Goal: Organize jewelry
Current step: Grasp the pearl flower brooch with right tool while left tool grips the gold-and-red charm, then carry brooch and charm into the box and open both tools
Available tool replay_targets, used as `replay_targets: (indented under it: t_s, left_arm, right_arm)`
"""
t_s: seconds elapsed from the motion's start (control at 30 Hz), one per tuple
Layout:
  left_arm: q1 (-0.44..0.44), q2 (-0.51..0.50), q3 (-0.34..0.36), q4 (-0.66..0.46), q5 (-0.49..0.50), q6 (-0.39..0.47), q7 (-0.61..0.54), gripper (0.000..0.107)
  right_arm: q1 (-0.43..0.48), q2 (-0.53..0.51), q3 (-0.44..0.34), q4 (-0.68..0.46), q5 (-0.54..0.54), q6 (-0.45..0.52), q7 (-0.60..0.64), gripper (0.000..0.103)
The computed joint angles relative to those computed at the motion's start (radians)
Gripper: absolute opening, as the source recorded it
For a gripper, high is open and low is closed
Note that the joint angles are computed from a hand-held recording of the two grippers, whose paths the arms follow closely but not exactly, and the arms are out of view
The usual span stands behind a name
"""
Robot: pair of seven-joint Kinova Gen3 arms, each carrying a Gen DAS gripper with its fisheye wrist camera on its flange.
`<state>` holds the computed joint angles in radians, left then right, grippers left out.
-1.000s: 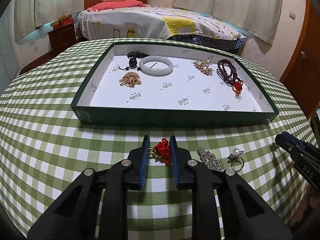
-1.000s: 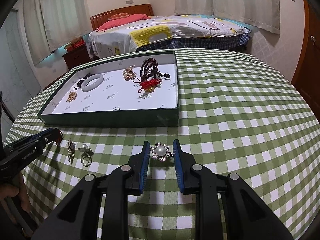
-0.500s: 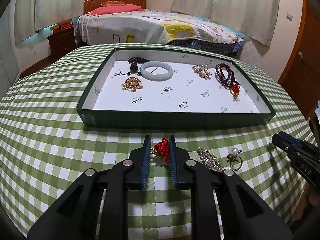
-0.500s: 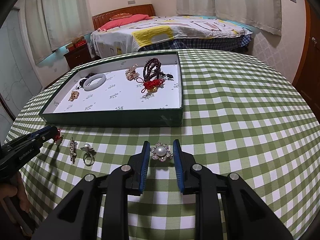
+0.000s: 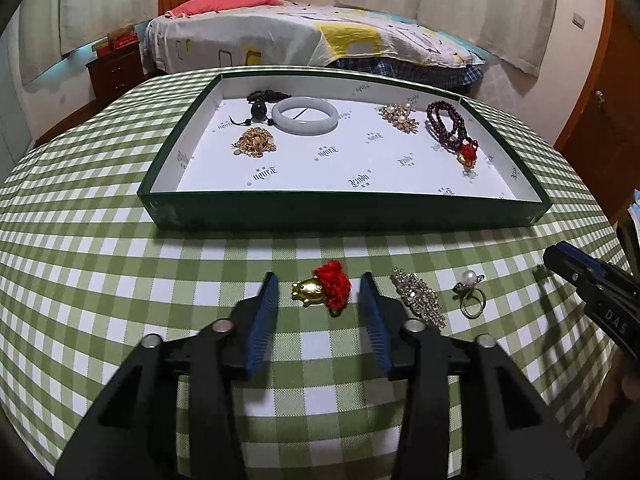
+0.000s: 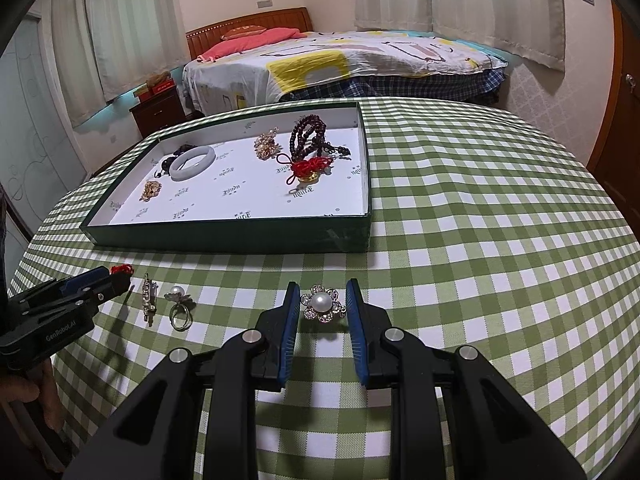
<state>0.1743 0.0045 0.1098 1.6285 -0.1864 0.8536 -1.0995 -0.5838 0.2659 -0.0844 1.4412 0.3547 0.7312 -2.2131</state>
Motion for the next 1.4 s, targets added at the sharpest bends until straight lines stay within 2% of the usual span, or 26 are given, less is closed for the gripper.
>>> replay_targets:
  t_s: [0.07, 0.23, 0.67, 1.13, 1.4]
  left_arm:
    - [-0.002, 0.0, -0.002, 0.002, 0.008, -0.004, -0.009, 0.025]
    - [-0.009, -0.012, -0.004, 0.016, 0.026, -0.028, -0.027, 0.02]
    - [-0.012, -0.037, 0.007, 0.031, 0.003, -0.049, -0.016, 0.019]
    - [-0.035, -0.107, 0.026, 0.005, -0.036, -0.083, 0.006, 0.019]
    - [-0.055, -0.118, 0.034, -0.042, -0.045, -0.126, -0.002, 0.019]
  right_arm:
    - [-0.001, 0.0, 0.001, 0.001, 0.002, -0.001, -0.002, 0.025]
    - [0.002, 0.0, -0.001, 0.0, -0.005, -0.002, 0.001, 0.025]
    - [-0.001, 0.001, 0.0, -0.002, -0.001, 0.0, -0.001, 0.025]
    - [-0.029, -0.046, -0.001, 0.005, 0.079, -0.044, -0.055, 0.025]
    - [-0.035, -0.042, -0.007, -0.07, 0.118, -0.074, -0.055, 0.025]
